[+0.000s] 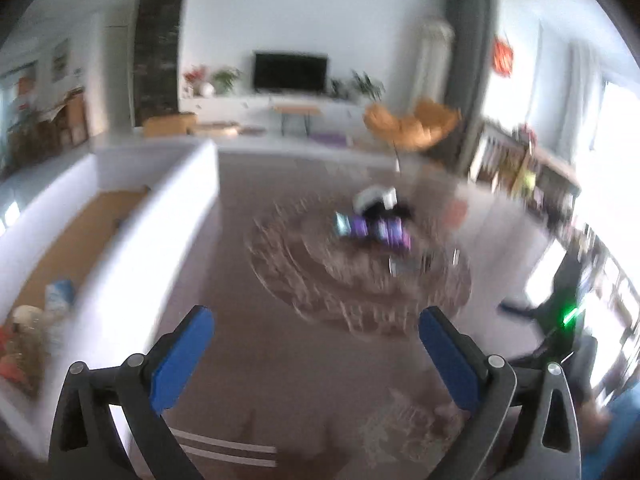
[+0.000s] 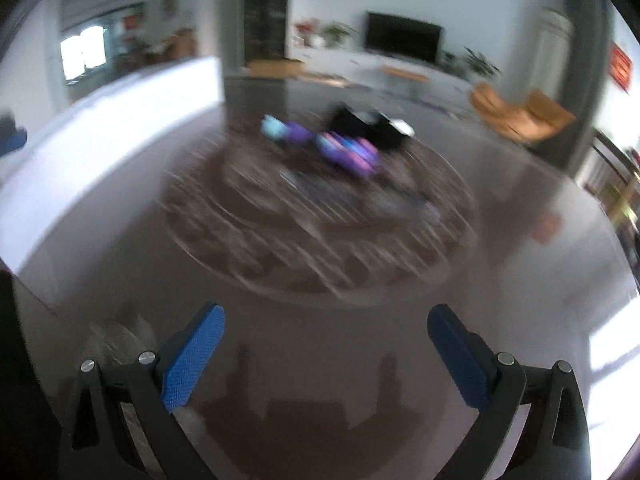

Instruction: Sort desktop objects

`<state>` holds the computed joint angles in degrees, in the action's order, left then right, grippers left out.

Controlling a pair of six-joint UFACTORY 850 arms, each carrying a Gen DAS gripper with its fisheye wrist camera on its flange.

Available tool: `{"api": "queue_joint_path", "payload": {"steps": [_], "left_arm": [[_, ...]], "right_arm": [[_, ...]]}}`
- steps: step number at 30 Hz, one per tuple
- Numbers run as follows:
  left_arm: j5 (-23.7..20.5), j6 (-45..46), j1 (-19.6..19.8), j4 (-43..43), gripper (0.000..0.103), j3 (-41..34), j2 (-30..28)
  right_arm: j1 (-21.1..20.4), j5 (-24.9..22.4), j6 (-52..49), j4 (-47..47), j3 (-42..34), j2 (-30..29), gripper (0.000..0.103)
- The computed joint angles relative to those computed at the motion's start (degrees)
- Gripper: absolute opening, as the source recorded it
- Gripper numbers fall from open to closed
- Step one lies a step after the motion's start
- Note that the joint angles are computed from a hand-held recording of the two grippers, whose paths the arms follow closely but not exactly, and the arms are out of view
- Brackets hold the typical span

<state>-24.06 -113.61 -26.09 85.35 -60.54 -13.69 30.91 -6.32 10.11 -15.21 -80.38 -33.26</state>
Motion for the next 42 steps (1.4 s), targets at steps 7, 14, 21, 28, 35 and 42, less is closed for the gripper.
{"api": "queue_joint_path", "payload": {"steps": [7,14,21,28,35,42], "left_arm": [[-0.5,21.1,0.1,-17.6,0.103,-5.8,-9.6],[1.4,21.6,2.8,-18.3,0.103,-6.9,-12.3],[2.3,26.5,2.9,-24.3,0.103,-7.3,-12.5],[2.3,25.8,2.8,-24.1,0.103,-7.2,-12.5],[2.5,25.8,2.9,-24.0,0.103,-7.1,-12.4],[2.5,25.9,2.8,-24.1,0.103,-7.1,-12.4]], "right_arm": [[-2.3,-3.1,-5.2,7.5,0.0,-0.6,0.102],[-2.5,-5.7,-9.0,13.4,-2.6,-2.2,0.103],[-2.5,-5.7,-8.9,13.4,-2.4,-2.1,0.103],[-2.3,-5.7,-7.3,11.9,-2.2,-1.9,0.103],[-2.2,-5.7,-7.2,11.8,-2.2,-1.9,0.103],[-2.3,-5.7,-7.4,11.9,-2.1,-1.8,0.103]]}}
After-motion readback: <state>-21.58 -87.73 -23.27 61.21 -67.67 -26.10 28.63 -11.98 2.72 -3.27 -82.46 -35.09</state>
